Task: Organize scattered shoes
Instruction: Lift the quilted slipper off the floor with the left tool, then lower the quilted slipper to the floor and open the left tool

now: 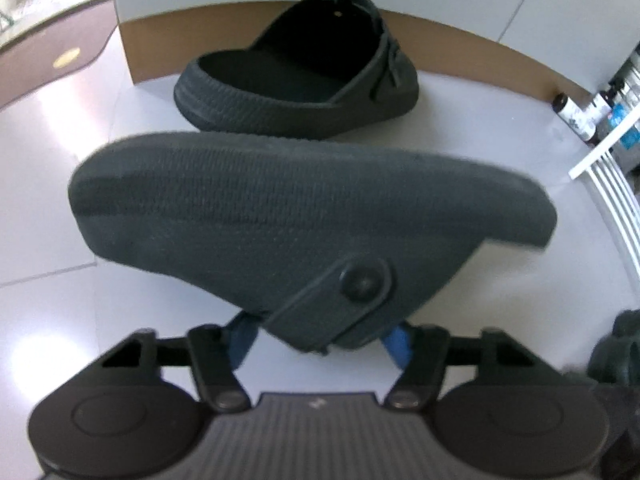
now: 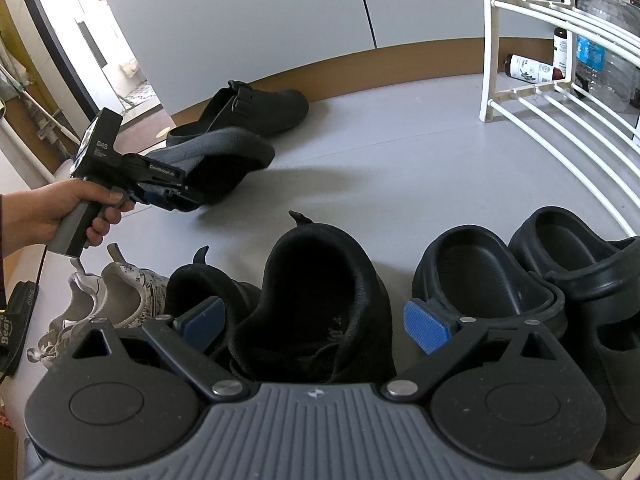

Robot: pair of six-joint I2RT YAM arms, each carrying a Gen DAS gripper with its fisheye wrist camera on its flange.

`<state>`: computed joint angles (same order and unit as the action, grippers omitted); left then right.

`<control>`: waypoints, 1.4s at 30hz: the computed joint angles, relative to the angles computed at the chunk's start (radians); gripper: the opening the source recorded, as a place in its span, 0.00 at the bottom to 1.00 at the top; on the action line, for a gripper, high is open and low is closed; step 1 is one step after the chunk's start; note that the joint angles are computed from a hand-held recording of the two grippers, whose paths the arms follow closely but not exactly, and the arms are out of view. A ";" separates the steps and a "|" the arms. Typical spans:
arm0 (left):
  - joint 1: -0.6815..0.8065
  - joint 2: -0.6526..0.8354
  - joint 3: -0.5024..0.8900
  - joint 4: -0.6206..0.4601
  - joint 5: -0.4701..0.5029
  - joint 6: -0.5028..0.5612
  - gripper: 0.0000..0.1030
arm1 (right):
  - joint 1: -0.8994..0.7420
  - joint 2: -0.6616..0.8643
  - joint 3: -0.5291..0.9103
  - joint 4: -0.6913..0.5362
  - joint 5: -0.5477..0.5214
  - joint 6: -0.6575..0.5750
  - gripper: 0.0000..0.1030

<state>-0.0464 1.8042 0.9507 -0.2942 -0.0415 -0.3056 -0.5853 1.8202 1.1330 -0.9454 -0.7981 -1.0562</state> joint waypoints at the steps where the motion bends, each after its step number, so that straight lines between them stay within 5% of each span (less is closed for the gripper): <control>1: 0.002 -0.015 -0.013 0.009 -0.004 0.000 0.51 | 0.001 -0.001 -0.001 0.000 0.000 0.000 0.96; 3: 0.011 -0.034 -0.028 0.019 0.003 -0.007 0.40 | 0.002 -0.003 -0.004 -0.003 -0.002 -0.002 0.96; 42: -0.162 -0.244 -0.046 -0.198 0.193 -0.058 0.26 | 0.014 -0.028 -0.024 -0.006 -0.025 0.028 0.96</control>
